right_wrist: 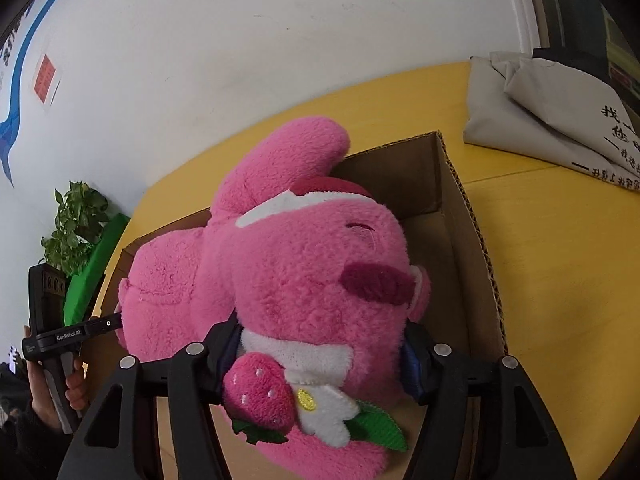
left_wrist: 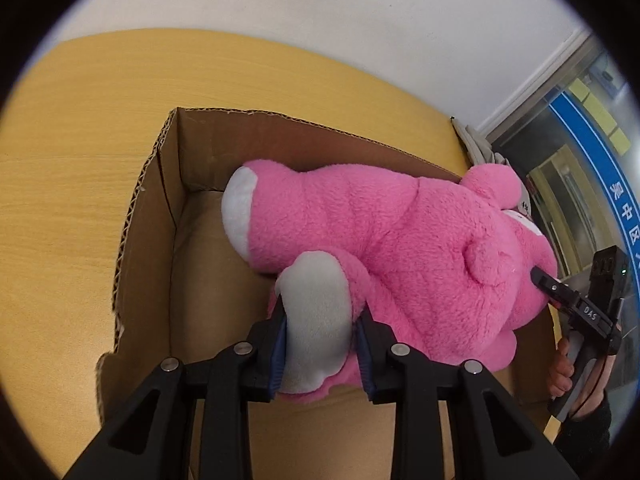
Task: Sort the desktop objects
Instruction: 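Lift the pink plush with both grippers, lower it into the box, open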
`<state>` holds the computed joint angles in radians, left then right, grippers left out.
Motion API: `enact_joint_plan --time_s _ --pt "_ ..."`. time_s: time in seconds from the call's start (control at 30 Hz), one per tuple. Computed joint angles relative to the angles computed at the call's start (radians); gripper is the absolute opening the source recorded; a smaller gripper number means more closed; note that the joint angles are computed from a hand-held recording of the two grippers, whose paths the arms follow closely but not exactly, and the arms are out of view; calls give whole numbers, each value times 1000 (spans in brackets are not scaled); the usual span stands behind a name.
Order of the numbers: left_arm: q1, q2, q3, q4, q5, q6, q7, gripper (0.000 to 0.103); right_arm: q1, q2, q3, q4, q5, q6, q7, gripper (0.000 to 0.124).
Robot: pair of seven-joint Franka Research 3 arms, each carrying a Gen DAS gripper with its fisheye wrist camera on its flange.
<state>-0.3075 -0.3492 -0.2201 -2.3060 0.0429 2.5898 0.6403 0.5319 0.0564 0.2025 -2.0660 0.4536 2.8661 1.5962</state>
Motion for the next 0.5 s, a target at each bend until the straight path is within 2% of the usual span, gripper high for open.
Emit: enact_joint_plan --time_s 0.07,0.2,0.3,0.37,0.5 --pt "-6 -18 -6 -9 6 -20 4 29 4 -27 -2 -18 -30 -3 24 69" --pt "-24 -47 11 -48 -33 3 13 29 1 -65 -7 -42 -22 -22 28 69" --pt "6 -24 -21 -19 14 -31 -41 30 -1 -53 -6 -45 -57 -28 84 69" --pt "20 -9 -33 1 47 -51 -75 32 1 -34 -7 -36 -119 -1 133 73" --pt "29 -3 -41 15 93 -63 -117 37 0 3 -15 -9 -148 35 179 86"
